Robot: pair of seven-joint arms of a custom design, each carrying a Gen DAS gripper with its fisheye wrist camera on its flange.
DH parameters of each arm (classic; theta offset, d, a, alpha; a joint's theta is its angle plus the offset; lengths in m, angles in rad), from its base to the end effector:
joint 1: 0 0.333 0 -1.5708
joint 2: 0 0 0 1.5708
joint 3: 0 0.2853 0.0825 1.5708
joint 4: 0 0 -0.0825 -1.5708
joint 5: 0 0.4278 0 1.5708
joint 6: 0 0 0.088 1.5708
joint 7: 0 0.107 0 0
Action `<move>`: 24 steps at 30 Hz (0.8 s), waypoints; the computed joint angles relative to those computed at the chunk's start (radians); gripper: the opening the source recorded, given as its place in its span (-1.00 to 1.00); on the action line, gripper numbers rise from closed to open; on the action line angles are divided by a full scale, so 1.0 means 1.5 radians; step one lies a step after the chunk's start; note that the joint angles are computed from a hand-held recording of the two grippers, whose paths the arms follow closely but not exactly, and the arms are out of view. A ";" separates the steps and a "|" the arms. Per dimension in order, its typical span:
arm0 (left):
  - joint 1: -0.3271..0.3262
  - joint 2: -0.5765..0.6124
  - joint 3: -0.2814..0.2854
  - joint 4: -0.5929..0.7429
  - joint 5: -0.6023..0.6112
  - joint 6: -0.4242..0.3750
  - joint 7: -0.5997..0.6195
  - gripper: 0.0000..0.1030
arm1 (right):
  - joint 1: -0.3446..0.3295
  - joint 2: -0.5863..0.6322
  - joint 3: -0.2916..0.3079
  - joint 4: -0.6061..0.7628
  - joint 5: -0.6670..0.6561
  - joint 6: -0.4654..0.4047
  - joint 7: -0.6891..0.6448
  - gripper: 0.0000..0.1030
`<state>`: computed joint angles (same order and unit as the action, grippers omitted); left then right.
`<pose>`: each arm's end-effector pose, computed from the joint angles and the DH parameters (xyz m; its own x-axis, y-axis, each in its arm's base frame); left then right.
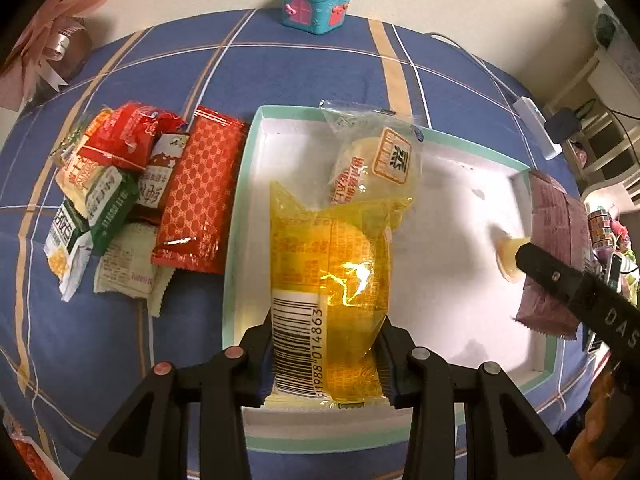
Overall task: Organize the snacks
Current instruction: 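Lower the yellow pack into the tray with the left gripper while the right gripper releases the pink pack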
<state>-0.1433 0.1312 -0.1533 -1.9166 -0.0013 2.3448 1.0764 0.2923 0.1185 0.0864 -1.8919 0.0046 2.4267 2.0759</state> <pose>0.6246 -0.1885 0.4064 0.1792 -0.9710 0.1581 -0.9444 -0.2148 -0.2488 0.6152 0.2433 0.4371 -0.0912 -0.9738 -0.2084 -0.9239 0.1608 -0.3472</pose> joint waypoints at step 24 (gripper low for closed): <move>0.005 0.001 0.002 -0.012 -0.010 0.042 0.044 0.01 | 0.009 0.054 0.005 0.055 -0.015 -0.052 -0.004 -0.22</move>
